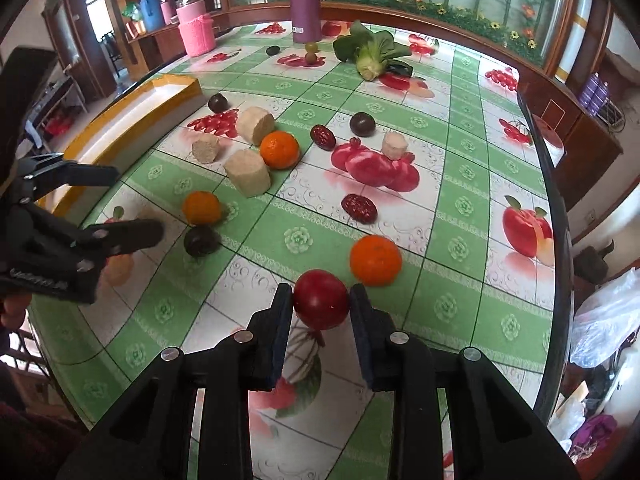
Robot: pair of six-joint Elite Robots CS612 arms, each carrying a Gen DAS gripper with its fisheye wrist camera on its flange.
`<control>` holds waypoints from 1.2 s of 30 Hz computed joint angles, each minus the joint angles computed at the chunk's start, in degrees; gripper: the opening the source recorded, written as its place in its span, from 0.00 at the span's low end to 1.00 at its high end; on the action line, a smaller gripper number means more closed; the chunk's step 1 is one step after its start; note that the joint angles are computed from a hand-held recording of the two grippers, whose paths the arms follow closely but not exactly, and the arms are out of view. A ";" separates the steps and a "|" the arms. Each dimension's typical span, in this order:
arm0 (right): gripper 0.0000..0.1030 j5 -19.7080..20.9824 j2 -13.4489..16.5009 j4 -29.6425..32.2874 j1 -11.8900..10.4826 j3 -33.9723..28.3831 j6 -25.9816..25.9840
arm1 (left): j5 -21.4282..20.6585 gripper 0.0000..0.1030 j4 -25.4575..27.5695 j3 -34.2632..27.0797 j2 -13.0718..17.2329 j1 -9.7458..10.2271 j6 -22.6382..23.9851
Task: Organize fruits
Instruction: 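Grasp the dark plum with the left gripper while the right gripper holds the tomato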
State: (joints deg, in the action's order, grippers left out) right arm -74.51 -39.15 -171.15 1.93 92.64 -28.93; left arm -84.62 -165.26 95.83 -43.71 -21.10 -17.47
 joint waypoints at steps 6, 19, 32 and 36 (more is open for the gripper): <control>0.28 2.31 0.10 1.01 -0.87 0.28 0.52 | -8.19 0.59 4.95 -4.61 2.86 1.29 -3.94; 0.28 2.57 0.17 -1.46 -0.86 1.08 0.45 | -12.89 0.22 -0.81 -2.58 2.68 2.31 -6.90; 0.28 1.06 -0.13 -1.78 -0.60 1.75 2.24 | -9.70 0.48 0.62 -0.95 1.25 1.25 0.94; 0.28 0.91 0.06 -1.22 -0.71 1.93 2.37 | -9.78 0.54 1.49 -0.66 1.33 1.18 2.25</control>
